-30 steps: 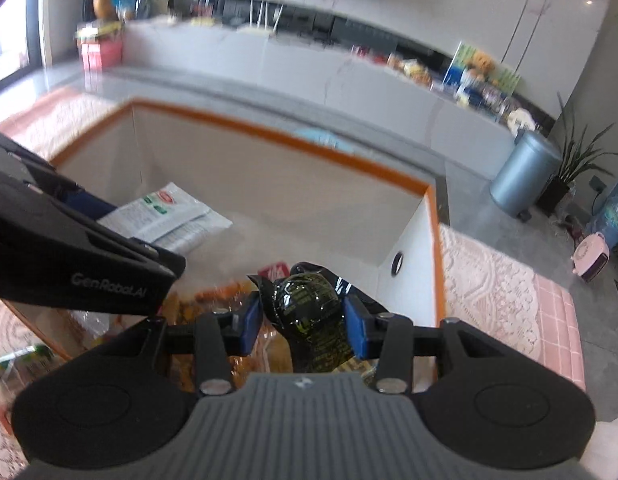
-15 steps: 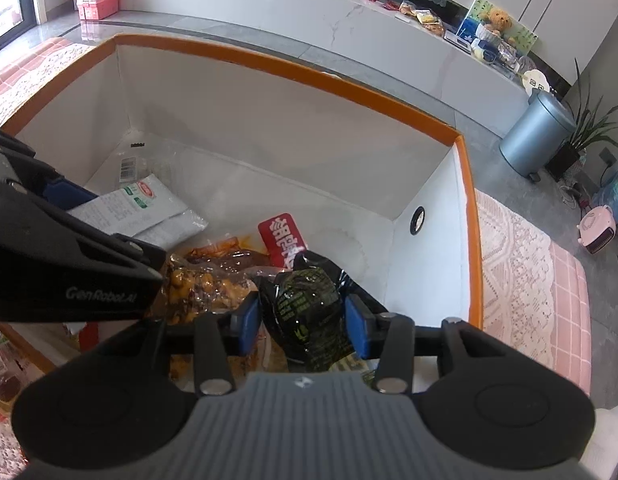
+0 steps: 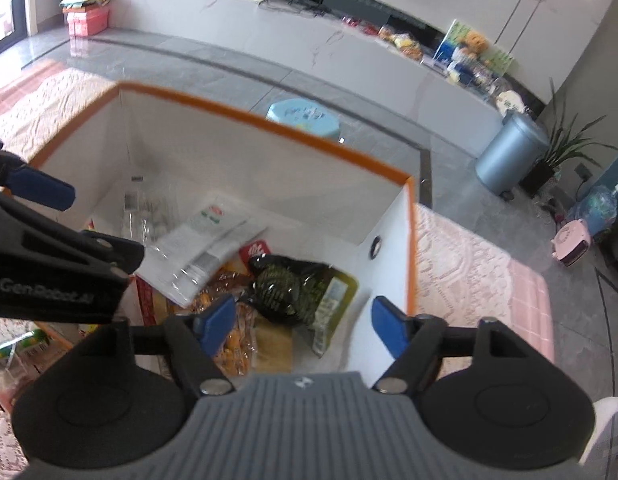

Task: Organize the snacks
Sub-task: 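Open the left tool to drop the white sachet while the right tool releases the green bag into the box, then withdraw both tools from the box back toward the remaining snacks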

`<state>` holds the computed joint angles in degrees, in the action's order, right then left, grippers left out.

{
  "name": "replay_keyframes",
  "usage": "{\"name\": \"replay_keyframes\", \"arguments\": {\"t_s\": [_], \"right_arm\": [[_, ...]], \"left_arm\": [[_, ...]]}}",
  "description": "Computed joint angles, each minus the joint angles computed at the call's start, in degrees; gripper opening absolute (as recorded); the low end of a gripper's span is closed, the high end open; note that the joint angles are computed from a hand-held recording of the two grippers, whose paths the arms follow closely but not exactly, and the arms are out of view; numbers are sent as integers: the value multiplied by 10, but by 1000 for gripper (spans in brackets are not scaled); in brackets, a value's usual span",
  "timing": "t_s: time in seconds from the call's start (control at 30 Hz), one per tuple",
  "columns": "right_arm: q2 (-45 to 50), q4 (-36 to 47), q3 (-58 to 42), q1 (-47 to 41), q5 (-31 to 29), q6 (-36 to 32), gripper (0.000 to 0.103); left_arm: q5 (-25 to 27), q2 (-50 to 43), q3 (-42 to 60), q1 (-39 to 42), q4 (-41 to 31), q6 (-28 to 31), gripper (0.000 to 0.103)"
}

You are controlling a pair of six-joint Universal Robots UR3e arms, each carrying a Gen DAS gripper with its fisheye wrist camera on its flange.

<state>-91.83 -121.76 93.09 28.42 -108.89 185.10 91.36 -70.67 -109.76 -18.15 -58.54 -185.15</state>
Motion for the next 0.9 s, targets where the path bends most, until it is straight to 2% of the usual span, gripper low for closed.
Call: {"name": "replay_keyframes", "arguments": {"t_s": [0.3,0.43,0.57,0.7,0.83,0.9], "right_arm": [[-71,42,-30,56,-47,38,84],[-118,54,-23,90,-71,76,87],[-164,53,3,143,-115,131,88],[-205,55,38,225,-177,216,90],[-228,68,69,324,-236,335,93],[-225,86,75,377,-274,400,93]], "left_arm": [[8,149,-18,-11,-35,-18,82],[55,209,-36,-62,-22,-45,82],[158,234,-51,-169,5,-101,82],[265,249,-62,-292,11,-177,82],[383,229,-62,-435,-25,-299,82],[407,233,-68,-477,-47,-353,82]]}}
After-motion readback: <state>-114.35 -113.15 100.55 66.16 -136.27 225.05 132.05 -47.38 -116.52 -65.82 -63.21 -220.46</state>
